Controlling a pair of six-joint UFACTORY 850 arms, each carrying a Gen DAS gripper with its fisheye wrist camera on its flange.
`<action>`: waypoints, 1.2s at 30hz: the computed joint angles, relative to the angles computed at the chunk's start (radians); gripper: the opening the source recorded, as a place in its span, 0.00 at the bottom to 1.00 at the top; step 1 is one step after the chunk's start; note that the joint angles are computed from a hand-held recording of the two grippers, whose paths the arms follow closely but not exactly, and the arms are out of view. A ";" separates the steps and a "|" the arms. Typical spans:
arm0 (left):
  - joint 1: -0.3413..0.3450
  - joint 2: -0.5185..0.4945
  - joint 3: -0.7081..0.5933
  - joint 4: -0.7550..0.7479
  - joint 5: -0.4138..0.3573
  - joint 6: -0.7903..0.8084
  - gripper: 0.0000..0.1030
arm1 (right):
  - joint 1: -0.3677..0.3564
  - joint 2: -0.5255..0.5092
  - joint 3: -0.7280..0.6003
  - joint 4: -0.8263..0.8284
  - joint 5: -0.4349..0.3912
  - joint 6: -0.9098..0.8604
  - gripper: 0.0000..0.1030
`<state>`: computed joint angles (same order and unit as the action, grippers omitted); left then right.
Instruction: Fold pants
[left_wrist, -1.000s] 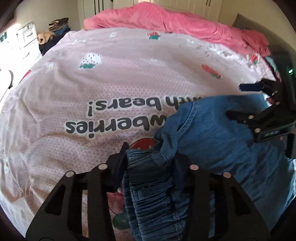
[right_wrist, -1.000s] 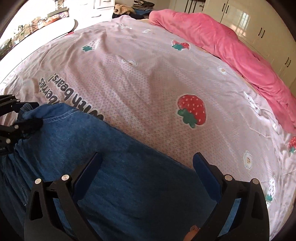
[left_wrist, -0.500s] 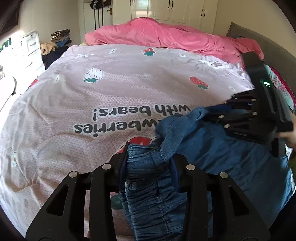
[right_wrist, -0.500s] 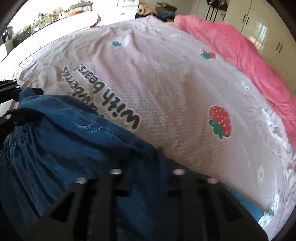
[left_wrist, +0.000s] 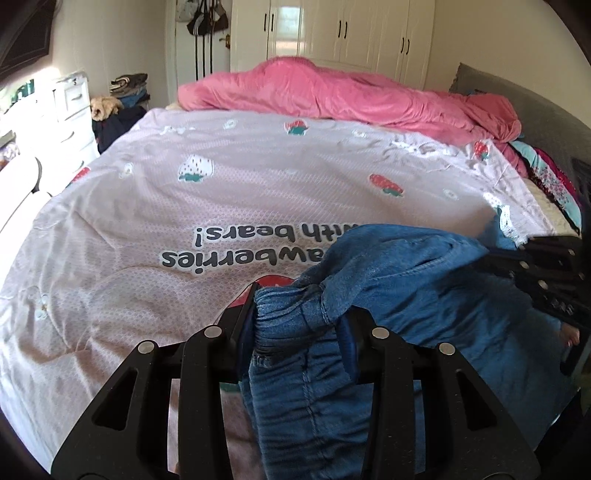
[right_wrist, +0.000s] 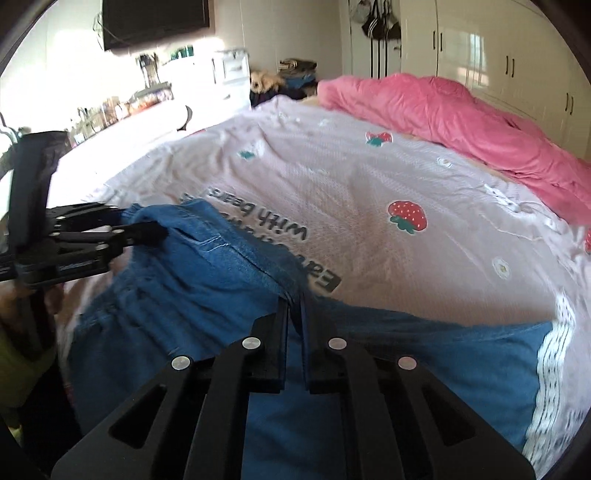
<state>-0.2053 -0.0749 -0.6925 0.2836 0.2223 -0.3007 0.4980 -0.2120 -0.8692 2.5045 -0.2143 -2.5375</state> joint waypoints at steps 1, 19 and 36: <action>-0.002 0.012 0.012 -0.016 0.010 0.011 0.29 | 0.006 0.021 0.025 0.058 -0.014 -0.048 0.05; -0.027 0.268 0.270 -0.067 0.083 -0.066 0.29 | 0.127 0.263 0.340 0.268 -0.161 -0.163 0.05; 0.017 0.326 0.330 0.379 -0.048 -0.519 0.35 | 0.270 0.235 0.388 0.285 -0.100 -0.239 0.09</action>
<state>-0.1884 0.2507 -0.3627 0.6622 0.1748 -0.8196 0.7682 0.0233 -0.4817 2.7891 -0.3139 -2.7770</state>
